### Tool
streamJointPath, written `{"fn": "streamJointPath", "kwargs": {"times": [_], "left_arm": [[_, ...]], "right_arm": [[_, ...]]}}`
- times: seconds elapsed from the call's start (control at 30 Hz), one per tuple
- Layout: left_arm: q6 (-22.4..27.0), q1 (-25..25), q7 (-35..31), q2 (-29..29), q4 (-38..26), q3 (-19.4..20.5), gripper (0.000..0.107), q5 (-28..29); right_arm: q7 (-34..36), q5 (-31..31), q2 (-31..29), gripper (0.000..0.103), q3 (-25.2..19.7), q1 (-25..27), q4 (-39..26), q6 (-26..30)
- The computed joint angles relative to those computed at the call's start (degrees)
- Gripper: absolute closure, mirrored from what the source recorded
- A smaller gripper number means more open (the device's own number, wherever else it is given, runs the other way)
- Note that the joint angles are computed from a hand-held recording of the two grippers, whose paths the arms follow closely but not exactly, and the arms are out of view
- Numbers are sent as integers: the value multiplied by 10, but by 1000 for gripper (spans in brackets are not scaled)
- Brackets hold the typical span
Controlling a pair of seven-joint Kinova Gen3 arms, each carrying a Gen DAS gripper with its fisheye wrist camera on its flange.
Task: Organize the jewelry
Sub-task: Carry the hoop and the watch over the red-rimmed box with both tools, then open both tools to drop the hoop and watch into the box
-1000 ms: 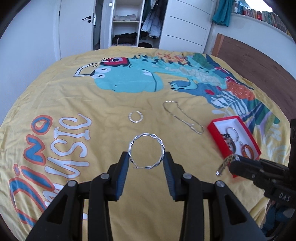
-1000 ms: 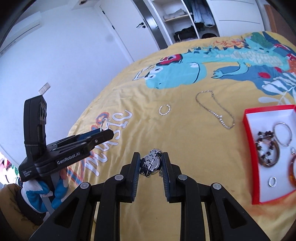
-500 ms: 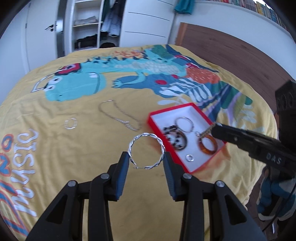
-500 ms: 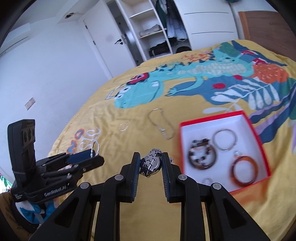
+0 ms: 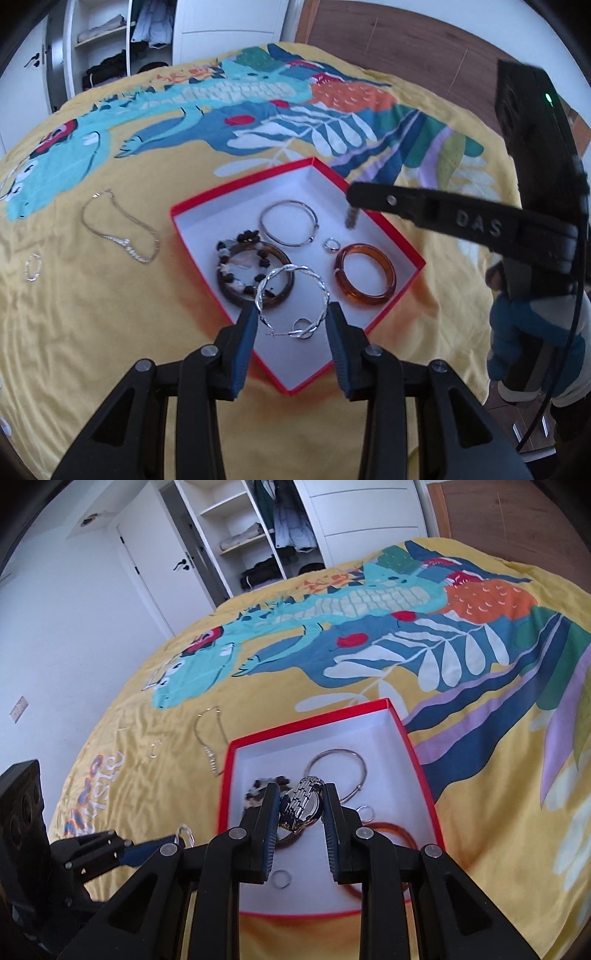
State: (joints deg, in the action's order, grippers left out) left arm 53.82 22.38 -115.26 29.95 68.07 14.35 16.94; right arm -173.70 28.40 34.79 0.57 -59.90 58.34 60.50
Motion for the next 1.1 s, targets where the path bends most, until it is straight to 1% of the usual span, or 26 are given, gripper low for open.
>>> {"fn": "streamJointPath", "kwargs": {"times": [0.2,0.33,0.5,0.57,0.87,1.0,1.1], "left_arm": [[26,28,24,42,-39,-11,72,-30],[43,41,28,61,-56,-15,72,-48],[69,49,20,79,-76,-13,72,-57],[67,54,20,81,-75,-17,72,-63],[68,39,-5,84,-71,-9,72,-46],[64,39,-14,81,-66,-9,71,-45],[62,38,-18,79,-63,-9,71,-43]], "right_arm": [[28,-23,16,80,-6,38,15,-36],[51,-44,33,80,-7,54,6,-43],[78,-70,54,80,-7,68,-8,-52],[94,-82,61,80,-10,74,-15,-55],[156,-129,86,80,-15,93,-41,-37],[172,-136,79,80,-15,96,-25,-46],[189,-142,80,80,-17,98,-31,-37]]}}
